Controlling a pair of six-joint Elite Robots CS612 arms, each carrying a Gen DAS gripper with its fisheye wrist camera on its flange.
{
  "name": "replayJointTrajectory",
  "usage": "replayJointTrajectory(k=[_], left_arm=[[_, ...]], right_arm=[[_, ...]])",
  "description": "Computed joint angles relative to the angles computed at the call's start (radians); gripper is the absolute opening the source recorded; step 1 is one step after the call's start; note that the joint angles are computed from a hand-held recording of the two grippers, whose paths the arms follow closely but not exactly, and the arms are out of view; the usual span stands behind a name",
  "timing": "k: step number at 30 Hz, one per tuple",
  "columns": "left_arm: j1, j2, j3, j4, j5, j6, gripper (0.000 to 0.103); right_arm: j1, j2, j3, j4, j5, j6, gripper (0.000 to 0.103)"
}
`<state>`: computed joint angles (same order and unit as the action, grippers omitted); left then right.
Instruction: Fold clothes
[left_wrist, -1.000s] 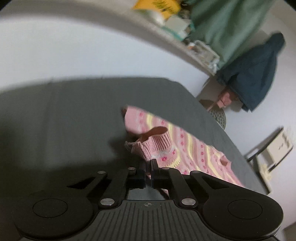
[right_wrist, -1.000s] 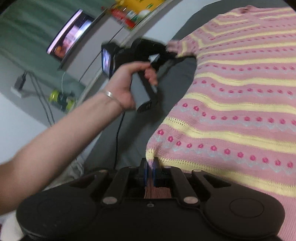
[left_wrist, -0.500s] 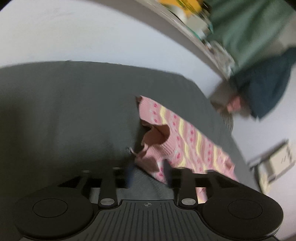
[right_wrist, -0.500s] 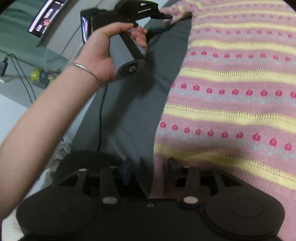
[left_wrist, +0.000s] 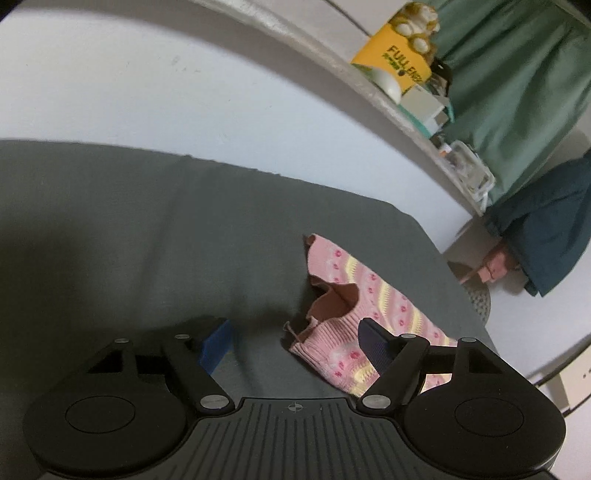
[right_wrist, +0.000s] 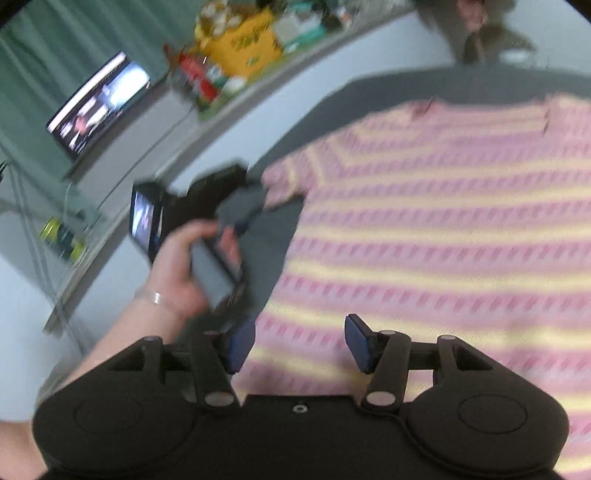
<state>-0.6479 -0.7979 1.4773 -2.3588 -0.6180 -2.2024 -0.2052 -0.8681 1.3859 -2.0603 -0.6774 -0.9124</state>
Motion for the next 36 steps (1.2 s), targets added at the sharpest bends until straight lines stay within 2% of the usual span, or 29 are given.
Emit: replayJointTrajectory(k=[4,8,12,14,17,19,23,26,28,32,36], left_arm=[[0.000,0.005,-0.014,0.042,0.011,0.068,0.076],[-0.003,0.003,-0.014,0.055,0.027,0.084,0.076],[-0.002,0.003,-0.001,0.010,0.028,0.113,0.076],[-0.002,0.001,0.005,-0.007,0.031,0.120,0.076],[-0.003,0.000,0.009,-0.023,0.037,0.141,0.076],[0.000,0.002,0.009,-0.037,0.029,0.165,0.076],[0.006,-0.006,0.036,-0.129,0.008,0.199,0.076],[0.009,-0.009,0.051,-0.179,-0.005,0.219,0.076],[0.010,-0.007,0.050,-0.188,-0.009,0.234,0.076],[0.012,-0.003,0.036,-0.185,-0.021,0.275,0.076],[0.012,-0.001,0.032,-0.193,-0.026,0.295,0.076]], right_arm=[[0.027,-0.002,0.003,-0.223,-0.022,0.063,0.056],[0.077,0.011,-0.020,-0.384,-0.033,0.102,0.058],[0.147,0.042,-0.103,-0.380,-0.014,0.139,0.067],[0.187,0.069,-0.162,-0.361,-0.018,0.154,0.067],[0.254,0.111,-0.250,-0.334,-0.089,0.201,0.067],[0.292,0.149,-0.325,-0.275,-0.154,0.216,0.066],[0.349,0.221,-0.452,-0.198,-0.248,0.257,0.065],[0.384,0.265,-0.531,-0.097,-0.310,0.240,0.063],[0.400,0.288,-0.565,-0.060,-0.343,0.233,0.058],[0.422,0.324,-0.610,-0.056,-0.417,0.240,0.055],[0.435,0.338,-0.624,-0.057,-0.449,0.212,0.054]])
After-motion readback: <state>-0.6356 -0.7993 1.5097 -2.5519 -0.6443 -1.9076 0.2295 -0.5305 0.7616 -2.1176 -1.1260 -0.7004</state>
